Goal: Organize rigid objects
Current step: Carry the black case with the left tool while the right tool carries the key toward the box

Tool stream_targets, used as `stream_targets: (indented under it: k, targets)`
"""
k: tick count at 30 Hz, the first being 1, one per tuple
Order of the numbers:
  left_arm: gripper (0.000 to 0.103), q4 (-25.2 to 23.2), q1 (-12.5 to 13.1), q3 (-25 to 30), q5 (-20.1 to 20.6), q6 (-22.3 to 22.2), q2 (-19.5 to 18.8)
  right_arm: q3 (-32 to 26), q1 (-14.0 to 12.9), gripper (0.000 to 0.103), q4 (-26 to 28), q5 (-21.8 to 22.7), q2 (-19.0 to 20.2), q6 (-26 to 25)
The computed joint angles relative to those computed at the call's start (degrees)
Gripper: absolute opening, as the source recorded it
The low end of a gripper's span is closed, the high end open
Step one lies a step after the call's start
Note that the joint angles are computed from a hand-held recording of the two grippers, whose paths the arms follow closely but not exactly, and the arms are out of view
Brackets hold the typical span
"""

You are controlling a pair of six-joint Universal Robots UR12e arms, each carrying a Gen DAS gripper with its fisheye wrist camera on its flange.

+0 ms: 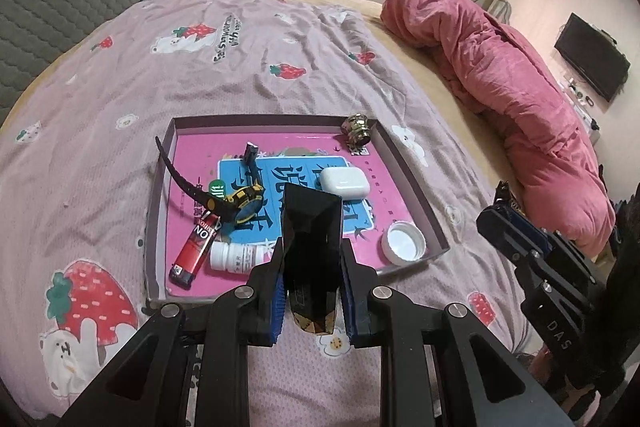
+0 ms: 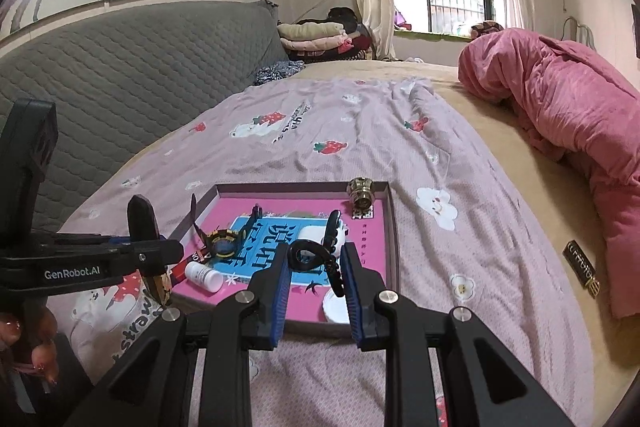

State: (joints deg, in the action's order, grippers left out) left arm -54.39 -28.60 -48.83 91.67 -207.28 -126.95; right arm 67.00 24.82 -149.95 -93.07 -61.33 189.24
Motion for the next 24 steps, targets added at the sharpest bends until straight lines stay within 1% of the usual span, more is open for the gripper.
stream_targets:
  k: [5,11,17,24]
  targets:
    - [0.023,-0.35,0.17,1.71,0.5,0.53,-1.21,-1.34,-0.39,0.025,0.49,-0.31,0.77,0.12]
    - [0.023,-1.69,0.53,4.49,-0.24,0.62,-3.14,-2.53,-0.72,0.025,1.25,-0.41,1.71,-0.07]
    - [0.023,-3.36,0.68,7.4,-1.27,1.07,-5.24,-2.89,-0.99,0.025,2.24,0.51,2.31,-0.16]
    - [0.023,-5.06,0.67,8.73,-2.31,0.95,-6.69,-2.81,-1.19,0.025,3.25,1.04,2.82,0.25]
